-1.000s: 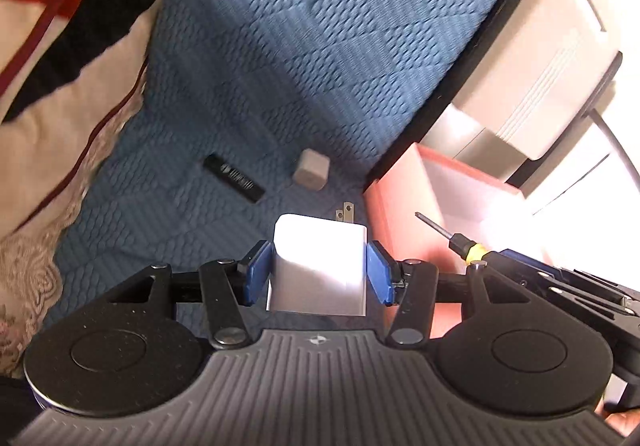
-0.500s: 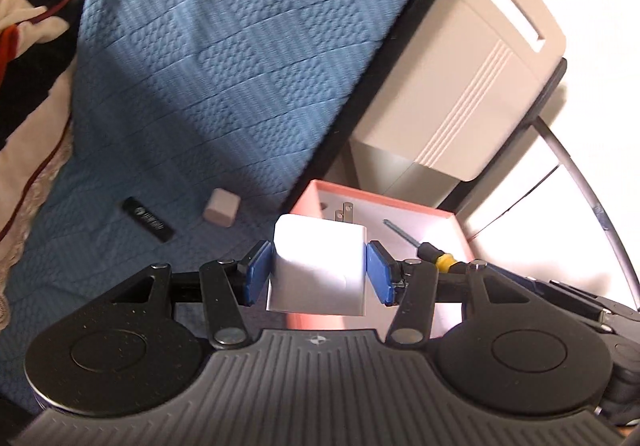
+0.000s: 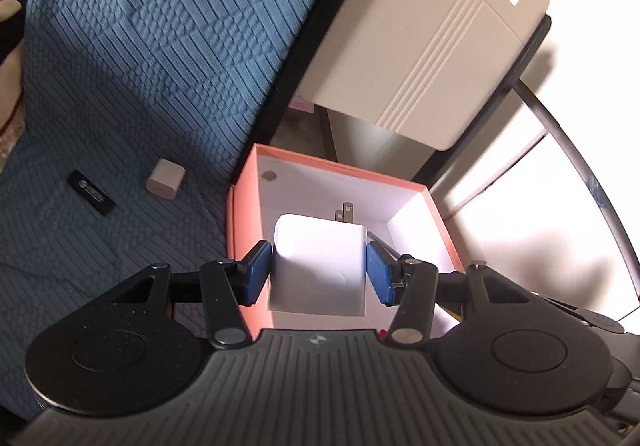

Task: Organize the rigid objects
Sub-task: 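Carry both objects over the pink box and open both tools to drop them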

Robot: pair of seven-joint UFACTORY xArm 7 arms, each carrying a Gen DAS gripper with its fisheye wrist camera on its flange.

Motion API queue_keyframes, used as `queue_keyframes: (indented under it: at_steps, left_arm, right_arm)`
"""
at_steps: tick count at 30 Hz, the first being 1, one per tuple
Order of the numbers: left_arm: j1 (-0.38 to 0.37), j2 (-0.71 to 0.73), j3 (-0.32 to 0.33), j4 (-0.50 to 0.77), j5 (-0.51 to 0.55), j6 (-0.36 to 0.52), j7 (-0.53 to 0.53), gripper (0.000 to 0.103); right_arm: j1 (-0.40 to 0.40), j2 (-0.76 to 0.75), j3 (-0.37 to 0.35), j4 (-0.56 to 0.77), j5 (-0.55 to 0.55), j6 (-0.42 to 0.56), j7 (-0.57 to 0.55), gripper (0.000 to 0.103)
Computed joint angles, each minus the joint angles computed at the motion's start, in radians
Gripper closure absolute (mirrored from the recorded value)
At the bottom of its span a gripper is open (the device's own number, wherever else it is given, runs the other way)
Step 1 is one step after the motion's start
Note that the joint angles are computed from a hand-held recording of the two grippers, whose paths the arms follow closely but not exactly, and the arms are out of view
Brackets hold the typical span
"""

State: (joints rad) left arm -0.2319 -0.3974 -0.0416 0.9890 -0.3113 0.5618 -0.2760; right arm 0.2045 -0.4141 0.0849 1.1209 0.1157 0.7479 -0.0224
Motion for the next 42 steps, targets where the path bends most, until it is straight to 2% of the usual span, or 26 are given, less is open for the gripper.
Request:
queue_keyframes:
  at_steps: [8, 19, 27, 31, 37, 39, 42]
  left_arm:
    - [-0.035, 0.021, -0.032, -0.042, -0.001, -0.030, -0.012, 0.045]
    - [-0.058, 0.040, -0.043, -0.073, 0.006, -0.031, -0.033, 0.045]
    - [-0.058, 0.039, -0.041, -0.077, 0.008, -0.025, -0.041, 0.045]
    - [-0.069, 0.034, -0.034, -0.069, 0.002, -0.015, -0.007, 0.043]
    - [-0.048, -0.015, -0.035, -0.063, 0.031, -0.020, 0.003, 0.043]
    - [-0.036, -0.043, -0.036, -0.066, 0.045, -0.031, -0.006, 0.036]
    - [-0.018, -0.092, -0.036, -0.075, 0.075, -0.041, -0.011, 0.036]
  right_arm:
    - [-0.039, -0.058, -0.013, -0.130, -0.045, -0.056, -0.002, 0.082]
    - [-0.025, -0.091, -0.032, -0.226, -0.008, -0.038, -0.021, 0.082]
    - [-0.027, -0.088, -0.046, -0.217, 0.026, -0.008, -0.012, 0.081]
    - [-0.039, -0.071, -0.044, -0.192, 0.031, 0.015, 0.012, 0.079]
    - [-0.037, -0.064, -0.040, -0.140, 0.034, 0.019, 0.016, 0.079]
    - [-0.035, -0.063, -0.035, -0.119, 0.030, 0.016, 0.017, 0.079]
    - [-0.032, -0.060, -0.025, -0.089, 0.025, 0.013, 0.029, 0.079]
